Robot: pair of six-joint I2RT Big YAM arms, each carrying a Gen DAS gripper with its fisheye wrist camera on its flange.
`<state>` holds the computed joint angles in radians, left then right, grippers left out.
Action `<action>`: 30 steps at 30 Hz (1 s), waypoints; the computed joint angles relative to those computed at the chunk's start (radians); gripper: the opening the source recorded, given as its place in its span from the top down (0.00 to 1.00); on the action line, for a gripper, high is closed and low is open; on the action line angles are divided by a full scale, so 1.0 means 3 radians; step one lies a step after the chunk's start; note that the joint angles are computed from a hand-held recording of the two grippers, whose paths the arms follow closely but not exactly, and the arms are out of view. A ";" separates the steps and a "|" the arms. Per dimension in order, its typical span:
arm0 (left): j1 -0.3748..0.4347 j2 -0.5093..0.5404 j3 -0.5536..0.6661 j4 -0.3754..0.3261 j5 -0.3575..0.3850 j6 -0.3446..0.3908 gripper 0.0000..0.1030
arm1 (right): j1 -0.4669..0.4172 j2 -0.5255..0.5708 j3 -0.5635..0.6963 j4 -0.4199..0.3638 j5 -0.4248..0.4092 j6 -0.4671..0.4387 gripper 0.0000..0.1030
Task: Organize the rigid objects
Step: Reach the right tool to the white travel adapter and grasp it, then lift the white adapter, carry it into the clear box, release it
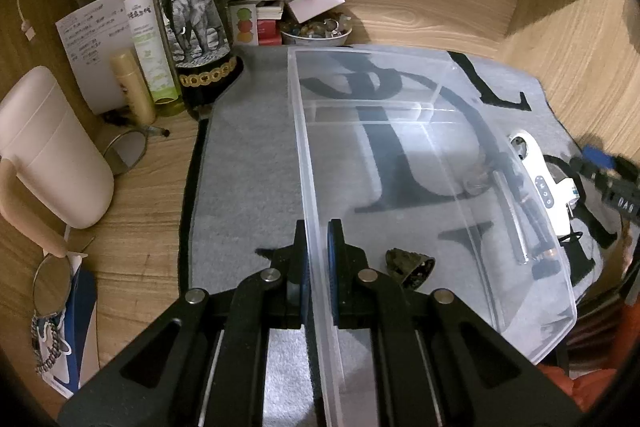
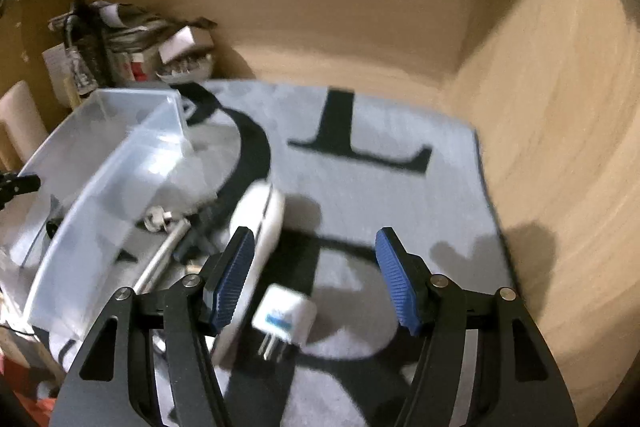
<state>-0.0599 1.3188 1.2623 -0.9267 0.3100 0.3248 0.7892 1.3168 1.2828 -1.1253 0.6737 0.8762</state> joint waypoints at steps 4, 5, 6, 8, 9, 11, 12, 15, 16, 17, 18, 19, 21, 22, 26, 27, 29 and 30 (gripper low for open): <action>-0.0007 0.0004 0.0004 -0.0002 -0.0018 -0.0009 0.93 | 0.0010 -0.0042 -0.0178 0.0104 -0.0193 0.0181 0.42; -0.0013 0.0001 0.0001 0.0002 -0.0033 -0.0006 0.93 | 0.0017 -0.0037 -0.0214 0.0133 -0.0237 0.0203 0.42; -0.0017 0.0003 0.0002 0.0005 -0.0042 -0.0006 0.93 | 0.0016 -0.0025 -0.0230 0.0147 -0.0268 0.0211 0.42; -0.0023 -0.0001 -0.0005 0.0013 -0.0056 -0.0008 0.93 | 0.0006 0.0013 -0.0258 0.0171 -0.0312 0.0234 0.42; -0.0026 -0.0005 -0.0011 0.0021 -0.0064 -0.0012 0.93 | 0.0009 0.0007 -0.0285 0.0189 -0.0326 0.0250 0.42; -0.0028 -0.0001 -0.0012 0.0029 -0.0068 -0.0014 0.93 | -0.0002 -0.0011 -0.0358 0.0260 -0.0388 0.0294 0.43; -0.0027 0.0001 -0.0012 0.0032 -0.0068 -0.0012 0.93 | -0.0005 -0.0020 -0.0378 0.0291 -0.0399 0.0299 0.48; -0.0026 0.0000 -0.0015 0.0036 -0.0071 -0.0012 0.93 | -0.0005 -0.0031 -0.0384 0.0334 -0.0398 0.0264 0.62; -0.0023 0.0001 -0.0015 0.0034 -0.0065 -0.0012 0.93 | -0.0005 -0.0037 -0.0384 0.0352 -0.0398 0.0251 0.62; -0.0021 -0.0001 -0.0014 0.0032 -0.0063 -0.0011 0.93 | 0.0000 -0.0041 -0.0377 0.0365 -0.0379 0.0238 0.62; -0.0022 -0.0001 -0.0014 0.0032 -0.0065 -0.0010 0.93 | 0.0006 -0.0042 -0.0364 0.0353 -0.0356 0.0227 0.64; -0.0024 -0.0002 -0.0017 0.0036 -0.0067 -0.0009 0.93 | 0.0010 -0.0042 -0.0349 0.0342 -0.0340 0.0208 0.64; -0.0022 -0.0001 -0.0014 0.0033 -0.0066 -0.0007 0.93 | 0.0021 -0.0049 -0.0314 0.0332 -0.0296 0.0170 0.67; -0.0022 -0.0001 -0.0014 0.0033 -0.0066 -0.0007 0.93 | 0.0026 -0.0050 -0.0296 0.0330 -0.0271 0.0151 0.67; -0.0024 -0.0005 -0.0016 0.0034 -0.0066 -0.0002 0.93 | 0.0058 -0.0046 -0.0212 0.0294 -0.0147 0.0058 0.67; -0.0024 -0.0005 -0.0016 0.0034 -0.0066 -0.0002 0.93 | 0.0056 -0.0043 -0.0202 0.0282 -0.0148 0.0050 0.67; -0.0026 -0.0006 -0.0018 0.0035 -0.0063 -0.0007 0.93 | 0.0038 -0.0045 -0.0212 0.0269 -0.0224 0.0076 0.67; -0.0026 -0.0008 -0.0018 0.0034 -0.0057 -0.0006 0.93 | 0.0030 -0.0054 -0.0232 0.0285 -0.0247 0.0086 0.67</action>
